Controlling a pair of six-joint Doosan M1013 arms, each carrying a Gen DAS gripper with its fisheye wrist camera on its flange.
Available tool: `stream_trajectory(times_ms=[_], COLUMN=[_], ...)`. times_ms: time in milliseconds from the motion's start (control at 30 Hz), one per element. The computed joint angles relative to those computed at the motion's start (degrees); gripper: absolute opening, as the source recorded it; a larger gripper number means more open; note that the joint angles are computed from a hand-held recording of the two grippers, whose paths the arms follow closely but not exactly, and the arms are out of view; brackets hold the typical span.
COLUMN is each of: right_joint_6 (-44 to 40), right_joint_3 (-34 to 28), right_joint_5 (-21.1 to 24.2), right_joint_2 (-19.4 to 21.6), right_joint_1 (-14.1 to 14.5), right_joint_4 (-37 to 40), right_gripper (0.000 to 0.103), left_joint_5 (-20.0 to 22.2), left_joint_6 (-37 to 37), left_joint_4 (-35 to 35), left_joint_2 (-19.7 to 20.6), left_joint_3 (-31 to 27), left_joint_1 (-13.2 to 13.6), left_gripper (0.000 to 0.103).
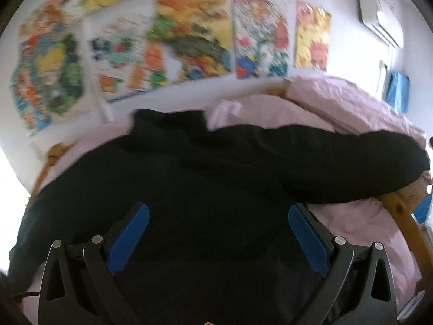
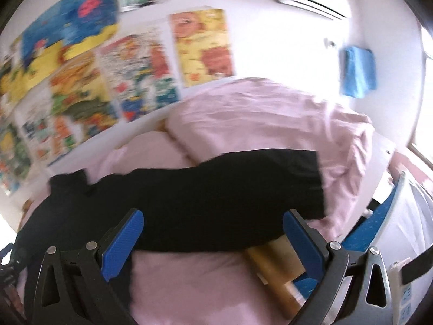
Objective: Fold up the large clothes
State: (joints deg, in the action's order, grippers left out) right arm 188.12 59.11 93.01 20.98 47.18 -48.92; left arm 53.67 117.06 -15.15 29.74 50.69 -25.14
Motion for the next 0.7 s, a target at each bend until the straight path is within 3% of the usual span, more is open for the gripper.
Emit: stream_trajectory(times_ms=[200,467,533,600,700], right_joint_6=[3.07,14.30,17.51,20.58,23.45], right_joint_3=[9.20,17.22,18.04,18.46,18.33], right_joint_5=[-1.14,-4.92,-5.17,-5.24,-5.12], right_joint_2=[-4.64,-8.20,-8.51,-8.59,-8.31], right_joint_1=[-2.45,-3.41,-3.02,-2.71,-2.34], right_joint_4=[1.97,2.34,2.19,2.31,2.29], right_gripper=[0.103,0.101,0.088,0.083,0.067], left_joint_5=[0.65,12.51,15.22,17.46,17.28], left_joint_6=[-0.57,-6.64,-7.32,-8.66,-8.92], left_joint_4=[1.17,0.68,0.47,1.37,2.79], left_joint_2=[6.99,17.49,19.64,21.43,22.38], left_joint_3=[-4.82,-19.08,-22.28,-24.86,-25.04], left_joint_1=[-2.62,-2.99,-3.07,-3.47,-3.85], left_gripper=[0.101,0.101,0.101,0.101,0.102])
